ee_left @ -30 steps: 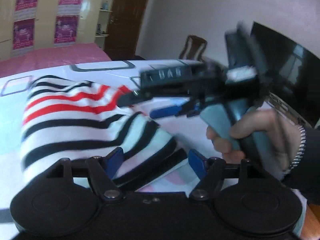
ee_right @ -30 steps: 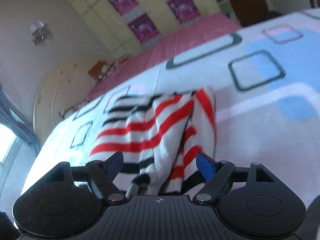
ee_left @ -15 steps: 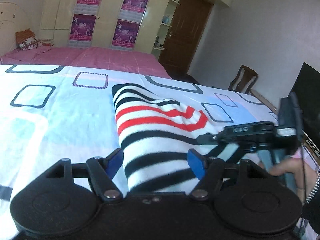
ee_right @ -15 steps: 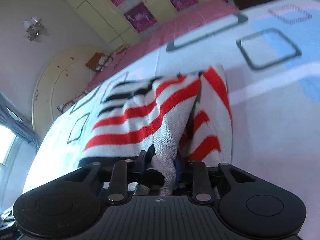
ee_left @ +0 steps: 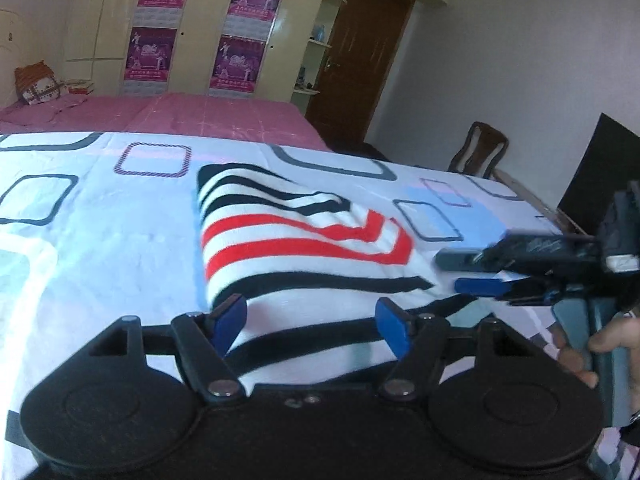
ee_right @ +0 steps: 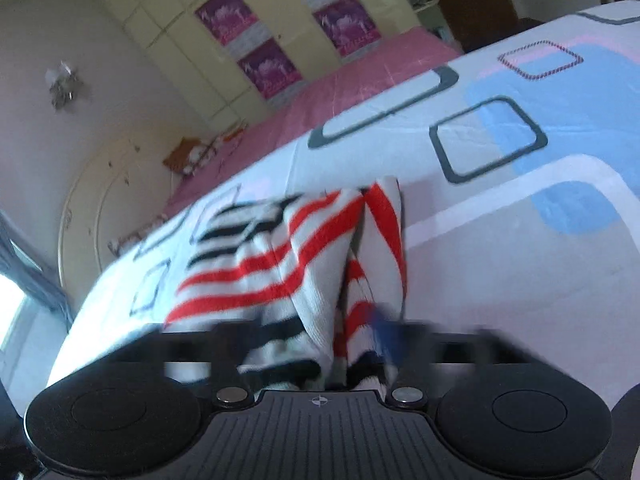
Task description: Fold small clothes
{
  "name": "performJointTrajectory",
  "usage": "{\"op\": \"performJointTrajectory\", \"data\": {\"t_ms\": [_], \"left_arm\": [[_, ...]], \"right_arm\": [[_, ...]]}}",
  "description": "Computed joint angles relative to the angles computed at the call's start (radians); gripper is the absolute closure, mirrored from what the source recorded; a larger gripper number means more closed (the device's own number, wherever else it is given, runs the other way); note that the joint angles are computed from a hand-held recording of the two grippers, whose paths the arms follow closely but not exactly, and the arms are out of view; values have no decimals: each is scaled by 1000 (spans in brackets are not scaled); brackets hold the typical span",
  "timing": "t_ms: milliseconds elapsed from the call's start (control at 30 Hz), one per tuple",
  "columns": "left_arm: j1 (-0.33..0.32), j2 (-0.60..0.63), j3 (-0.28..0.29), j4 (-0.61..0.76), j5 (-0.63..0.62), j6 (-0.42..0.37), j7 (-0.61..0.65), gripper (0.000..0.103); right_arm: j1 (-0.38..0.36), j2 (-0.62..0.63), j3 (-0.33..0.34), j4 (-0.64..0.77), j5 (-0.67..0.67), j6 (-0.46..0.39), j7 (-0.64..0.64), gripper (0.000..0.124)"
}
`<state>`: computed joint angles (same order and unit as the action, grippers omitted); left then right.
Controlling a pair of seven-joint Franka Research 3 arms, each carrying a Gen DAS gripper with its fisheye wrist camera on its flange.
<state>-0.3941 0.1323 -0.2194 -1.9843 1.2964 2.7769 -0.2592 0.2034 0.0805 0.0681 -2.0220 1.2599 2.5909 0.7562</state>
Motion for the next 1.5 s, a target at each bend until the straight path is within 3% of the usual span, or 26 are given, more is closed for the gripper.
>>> {"op": "performJointTrajectory", "data": {"t_ms": [133, 200, 333, 400, 500, 667, 800, 867, 1067, 1267, 1400, 1500], "left_arm": [[7, -14, 0, -21, -19, -1, -18, 35], [9, -13, -1, -24, -21, 0, -16, 35], [7, -7, -2, -20, -18, -8, -17, 34], [6, -3, -2, -17, -20, -13, -19, 34], [5, -1, -2, -14, -33, -17, -7, 34], [1, -2, 1, 0, 4, -3, -30, 34], [-1, 26, -5, 21, -39, 8, 27, 33], [-10, 49, -12, 33, -122, -31, 123, 31], [-24, 40, 13, 15, -120, -7, 91, 31], [-28, 42, 14, 20, -118, -14, 94, 31], [-33, 47, 14, 25, -115, -23, 100, 30], [-36, 53, 13, 29, -115, -24, 119, 30]], "right_arm": [[7, 14, 6, 19, -56, -36, 50, 56], [10, 30, 8, 23, -89, -46, 88, 68], [5, 67, 17, 49, -88, -62, 117, 73], [5, 83, 23, 66, -104, -69, 139, 94], [12, 58, 34, 51, -112, -25, 89, 100], [10, -7, 24, 10, -34, 35, -50, 101], [18, 16, 8, -14, -88, 58, 33, 101], [12, 22, 17, -25, -30, 65, -18, 100], [14, -80, -2, -91, -67, 79, 29, 97], [64, -188, -11, -183, -90, 152, -69, 97], [76, -171, -3, -235, -311, 188, 79, 97], [81, -149, -32, -240, -217, 157, 43, 97]]}}
